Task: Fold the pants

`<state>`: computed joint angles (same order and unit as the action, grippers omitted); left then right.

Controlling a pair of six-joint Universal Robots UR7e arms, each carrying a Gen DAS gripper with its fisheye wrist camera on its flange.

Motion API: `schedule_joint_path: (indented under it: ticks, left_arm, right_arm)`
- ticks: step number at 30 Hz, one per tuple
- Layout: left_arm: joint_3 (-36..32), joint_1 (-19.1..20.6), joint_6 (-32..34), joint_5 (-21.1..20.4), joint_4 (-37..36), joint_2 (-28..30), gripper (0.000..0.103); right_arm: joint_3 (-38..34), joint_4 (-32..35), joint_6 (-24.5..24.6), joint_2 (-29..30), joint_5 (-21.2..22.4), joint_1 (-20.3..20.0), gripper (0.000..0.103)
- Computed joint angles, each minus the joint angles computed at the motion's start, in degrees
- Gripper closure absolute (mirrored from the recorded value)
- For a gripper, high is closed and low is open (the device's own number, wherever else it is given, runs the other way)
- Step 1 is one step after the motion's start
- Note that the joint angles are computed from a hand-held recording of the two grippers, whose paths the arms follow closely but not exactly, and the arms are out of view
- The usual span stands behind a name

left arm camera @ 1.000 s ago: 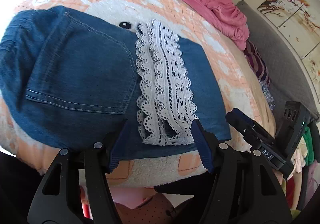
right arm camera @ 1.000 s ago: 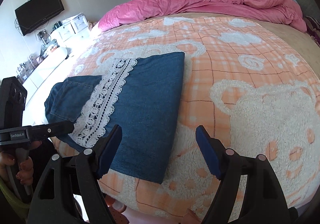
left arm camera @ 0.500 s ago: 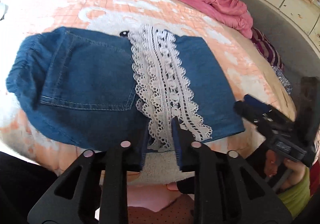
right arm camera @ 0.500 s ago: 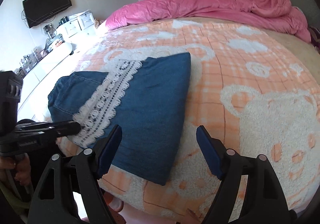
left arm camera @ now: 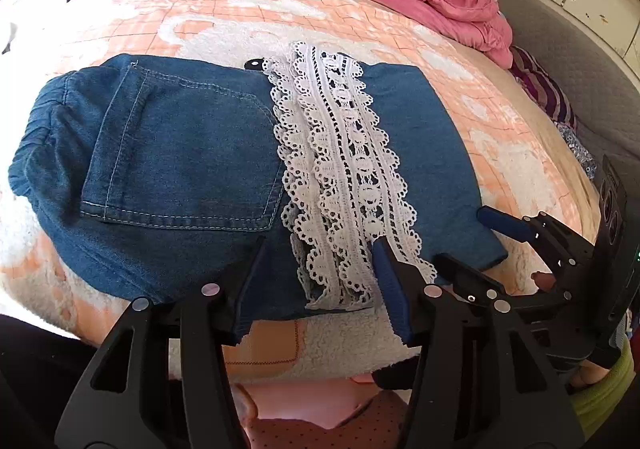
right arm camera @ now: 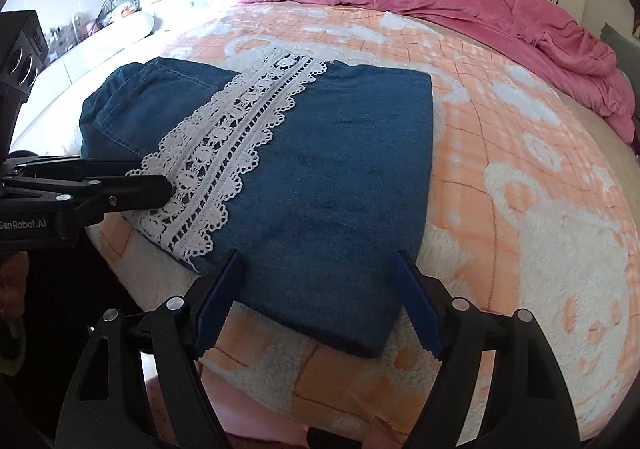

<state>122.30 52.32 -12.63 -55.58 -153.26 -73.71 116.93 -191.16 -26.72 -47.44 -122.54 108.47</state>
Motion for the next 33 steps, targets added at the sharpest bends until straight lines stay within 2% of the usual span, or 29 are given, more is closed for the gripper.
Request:
schedule_joint_path:
  ticks: [6,21,27,33]
  left_arm:
    - [-0.04,0.15,0.04,-0.68,-0.25,-0.32,0.053]
    - [1.06,-1.81,-0.85,1.07,-0.57,-2.42,0.038]
    - [1.45,-2.79,-0.91,3.08,-0.73,-3.76,0.023]
    - [1.61,-3.14,-1.72,5.26,0.13,-5.67,0.013]
  right_arm:
    - [0.13,0.19,0.15,-0.19,0.40,-0.10,0.025]
    - [1.50,0.34,5.90,-3.50,-0.97,0.67,0.023]
    - [2.38,-1.21,7.71,-4.94,-0.51,1.31,0.016]
    - [1.55,-0.66,8.72,-5.40,-0.41,2.36,0.013]
